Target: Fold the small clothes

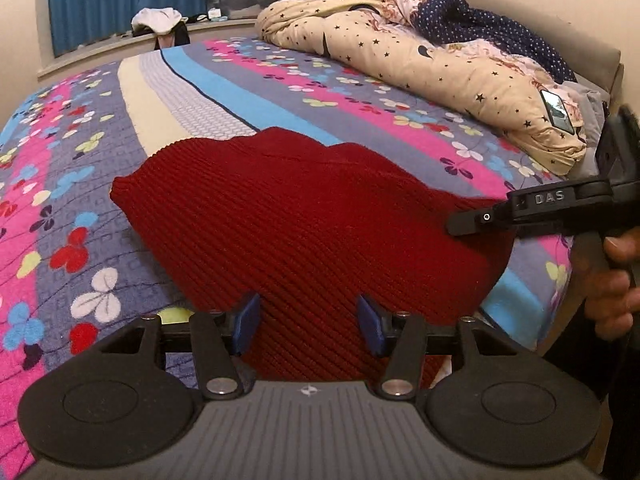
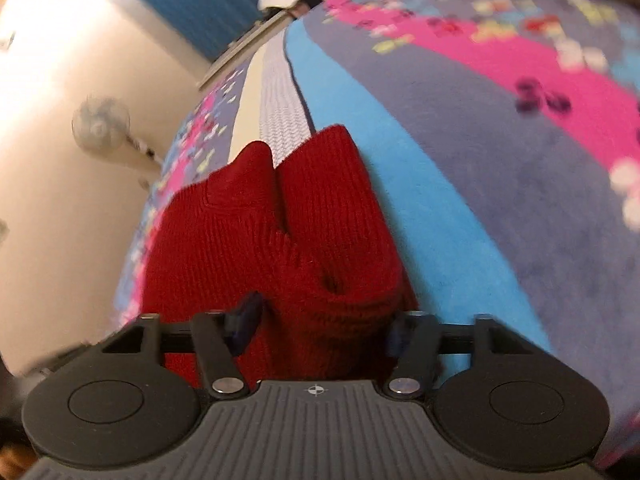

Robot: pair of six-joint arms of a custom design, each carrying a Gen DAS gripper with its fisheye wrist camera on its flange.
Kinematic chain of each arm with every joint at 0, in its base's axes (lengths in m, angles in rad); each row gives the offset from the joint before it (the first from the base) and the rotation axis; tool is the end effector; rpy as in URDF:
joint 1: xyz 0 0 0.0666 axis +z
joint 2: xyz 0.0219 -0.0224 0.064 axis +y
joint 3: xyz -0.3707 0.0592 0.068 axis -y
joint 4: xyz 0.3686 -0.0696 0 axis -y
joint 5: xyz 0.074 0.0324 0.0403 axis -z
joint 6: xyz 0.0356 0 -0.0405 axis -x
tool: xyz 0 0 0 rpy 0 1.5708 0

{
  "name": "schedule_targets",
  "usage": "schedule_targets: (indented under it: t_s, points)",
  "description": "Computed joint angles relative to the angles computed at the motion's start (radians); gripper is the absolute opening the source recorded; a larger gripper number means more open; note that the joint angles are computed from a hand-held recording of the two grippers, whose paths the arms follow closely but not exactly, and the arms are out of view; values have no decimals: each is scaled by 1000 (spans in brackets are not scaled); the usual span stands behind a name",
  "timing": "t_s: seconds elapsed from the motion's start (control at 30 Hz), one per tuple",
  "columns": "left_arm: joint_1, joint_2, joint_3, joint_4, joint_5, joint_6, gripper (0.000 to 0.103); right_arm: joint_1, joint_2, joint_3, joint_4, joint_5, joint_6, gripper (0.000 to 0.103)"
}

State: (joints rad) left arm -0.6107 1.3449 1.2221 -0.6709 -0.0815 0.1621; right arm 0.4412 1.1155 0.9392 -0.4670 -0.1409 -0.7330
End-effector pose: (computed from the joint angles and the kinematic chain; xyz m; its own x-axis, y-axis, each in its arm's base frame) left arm 0.3681 -0.2546 0.3838 -0.6611 0.2664 -0.7014 0.4236 0.9041 -0.0559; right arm 0.3327 0.1622 0.3631 -0.7540 0.3766 -0.5383 -0.0268 0.8011 0.5980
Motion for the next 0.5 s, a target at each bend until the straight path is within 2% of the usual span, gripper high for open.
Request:
schedule_targets:
  t_s: [0.07, 0.13, 0.2, 0.23, 0.27, 0.3, 0.33, 0.37, 0.4, 0.43, 0.5]
  points:
    - [2, -3, -5, 7, 0, 10, 58, 16, -29, 8, 26, 24, 96, 21]
    - [4, -8, 0, 2, 7, 21, 58, 26, -86, 3, 94, 23, 192, 19]
    - [6, -14, -3, 10, 26, 23, 58, 8, -131, -10, 146, -24, 208, 19]
    - [4, -10, 8, -1, 31, 23, 58, -1, -141, -14, 141, -15, 206, 19]
    - [0, -3, 16, -12, 31, 20, 58, -4, -139, -14, 106, 14, 198, 19]
    - [-5, 9, 24, -29, 26, 7, 58, -11, -114, 2, 31, 46, 186, 19]
    - [-17, 15, 30, -48, 14, -8, 58, -21, -63, 37, -95, 51, 174, 21]
    - [-26, 22, 35, -59, 0, -28, 58, -41, -10, 58, -186, 13, 158, 24]
    - [-33, 25, 36, -63, -14, -46, 58, -68, 19, 59, -226, -50, 107, 26]
    - [-37, 22, 33, -58, -26, -54, 58, -90, 13, 45, -217, -91, 45, 30]
    - [-27, 8, 22, -34, -20, -33, 58, -102, -16, 44, -200, -78, 56, 42]
